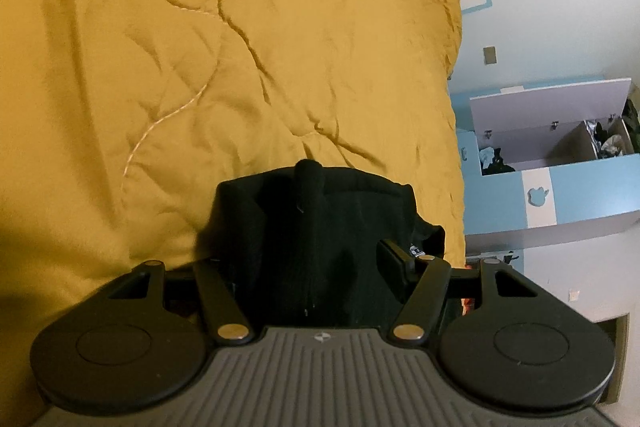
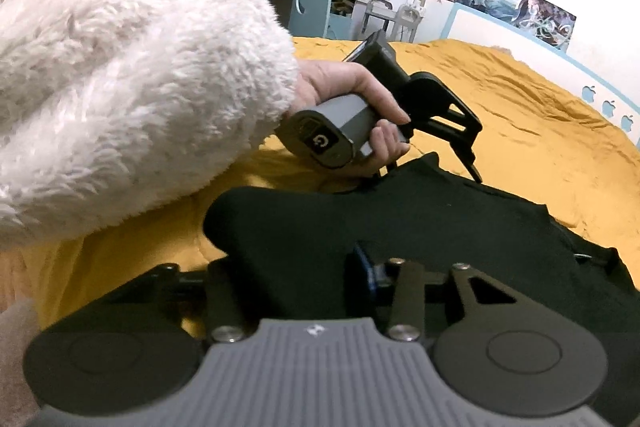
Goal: Fold small clothes
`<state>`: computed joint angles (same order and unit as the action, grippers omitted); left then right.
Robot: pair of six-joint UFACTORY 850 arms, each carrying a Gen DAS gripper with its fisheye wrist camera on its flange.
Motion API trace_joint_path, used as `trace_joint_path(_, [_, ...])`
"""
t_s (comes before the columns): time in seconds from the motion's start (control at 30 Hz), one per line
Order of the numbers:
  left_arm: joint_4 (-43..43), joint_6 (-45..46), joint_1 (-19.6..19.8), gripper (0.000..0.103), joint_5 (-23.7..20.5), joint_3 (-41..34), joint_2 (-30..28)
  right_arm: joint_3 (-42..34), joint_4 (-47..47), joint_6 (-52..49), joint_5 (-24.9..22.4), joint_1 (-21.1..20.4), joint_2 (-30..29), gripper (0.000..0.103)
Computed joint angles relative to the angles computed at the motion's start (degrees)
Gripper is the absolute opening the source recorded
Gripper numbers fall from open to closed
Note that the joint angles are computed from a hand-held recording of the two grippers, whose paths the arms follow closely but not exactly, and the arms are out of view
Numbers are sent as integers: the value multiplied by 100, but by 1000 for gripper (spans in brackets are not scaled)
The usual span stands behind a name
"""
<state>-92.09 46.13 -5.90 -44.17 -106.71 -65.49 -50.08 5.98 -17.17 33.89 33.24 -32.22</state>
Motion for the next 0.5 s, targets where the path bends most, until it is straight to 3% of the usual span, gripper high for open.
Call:
trace_joint_path(0.1, [185,-90,-36,62,206,20,58,15,17,-46,-5,12,29,20])
trace_joint_path(0.17, [369,-302,-84,43,454,49,127,2,263,-192,14,51,44,10])
trace_joint_path(0.27, [160,-233,-86,30,472,122,150,-30,231,-39,-109,4,74,5])
trace_joint_path(0.5, [0,-196,-173,21,816,371,356,-52,-448,1010,-406,-195,196,0])
